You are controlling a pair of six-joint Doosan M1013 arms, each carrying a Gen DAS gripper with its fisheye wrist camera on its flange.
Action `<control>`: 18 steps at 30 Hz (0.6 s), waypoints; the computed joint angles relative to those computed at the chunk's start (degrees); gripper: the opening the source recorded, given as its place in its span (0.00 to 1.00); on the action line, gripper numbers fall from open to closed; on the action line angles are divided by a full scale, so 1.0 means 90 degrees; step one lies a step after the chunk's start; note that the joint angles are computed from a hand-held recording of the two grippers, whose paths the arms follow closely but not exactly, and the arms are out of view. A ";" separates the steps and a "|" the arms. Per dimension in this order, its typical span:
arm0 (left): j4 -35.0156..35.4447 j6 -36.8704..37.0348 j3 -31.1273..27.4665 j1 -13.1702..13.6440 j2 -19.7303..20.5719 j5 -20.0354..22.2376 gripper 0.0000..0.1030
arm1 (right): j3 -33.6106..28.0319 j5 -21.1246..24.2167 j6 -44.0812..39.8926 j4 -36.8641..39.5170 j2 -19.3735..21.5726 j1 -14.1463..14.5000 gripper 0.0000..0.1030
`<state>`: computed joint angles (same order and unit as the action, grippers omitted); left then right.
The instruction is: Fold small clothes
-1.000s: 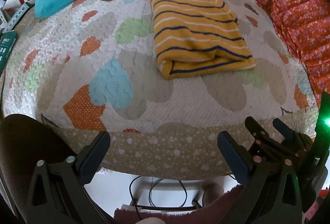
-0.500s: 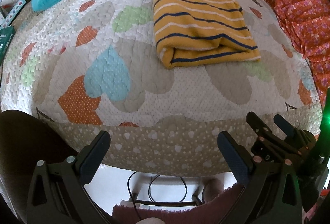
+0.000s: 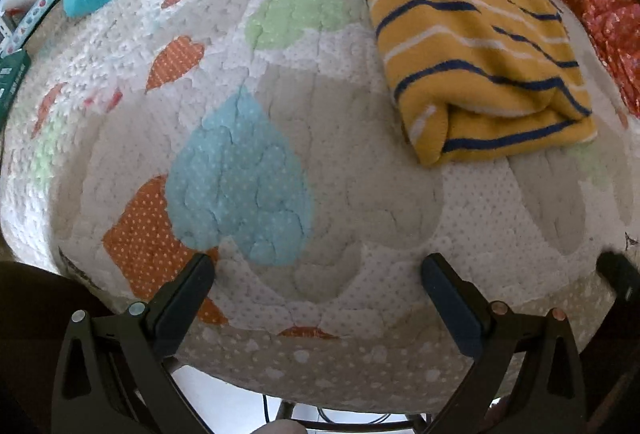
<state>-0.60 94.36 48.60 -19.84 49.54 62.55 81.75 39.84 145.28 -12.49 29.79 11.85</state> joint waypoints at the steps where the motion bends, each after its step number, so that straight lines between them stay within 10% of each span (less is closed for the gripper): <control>1: -0.0031 0.0057 -0.0003 0.0008 0.0006 -0.0010 1.00 | -0.0046 -0.0040 -0.0093 0.0085 0.0021 -0.0034 0.81; 7: -0.0543 0.0115 -0.0080 0.0135 0.0082 0.0109 1.00 | -0.0628 -0.0732 -0.0679 0.1088 0.0324 -0.0416 0.75; 12: -0.0589 0.0245 0.0001 0.0148 0.0048 0.0006 1.00 | -0.1468 -0.0344 -0.0833 0.1058 0.0838 -0.0484 0.74; 14: -0.0639 0.0262 0.0026 0.0157 0.0039 -0.0004 1.00 | -0.1758 -0.0054 -0.1469 0.1655 0.1048 -0.0547 0.51; 16: -0.0699 0.0321 0.0095 0.0180 0.0012 -0.0059 1.00 | -0.1826 0.0067 -0.1806 0.2008 0.1088 -0.0592 0.06; 18: -0.0717 0.0350 0.0180 0.0190 -0.0025 -0.0155 1.00 | -0.1550 -0.0357 -0.2234 0.2749 0.0928 -0.0718 0.06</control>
<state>-7.05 97.52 50.22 -18.13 49.32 61.16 67.80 36.63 125.17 12.25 38.14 5.39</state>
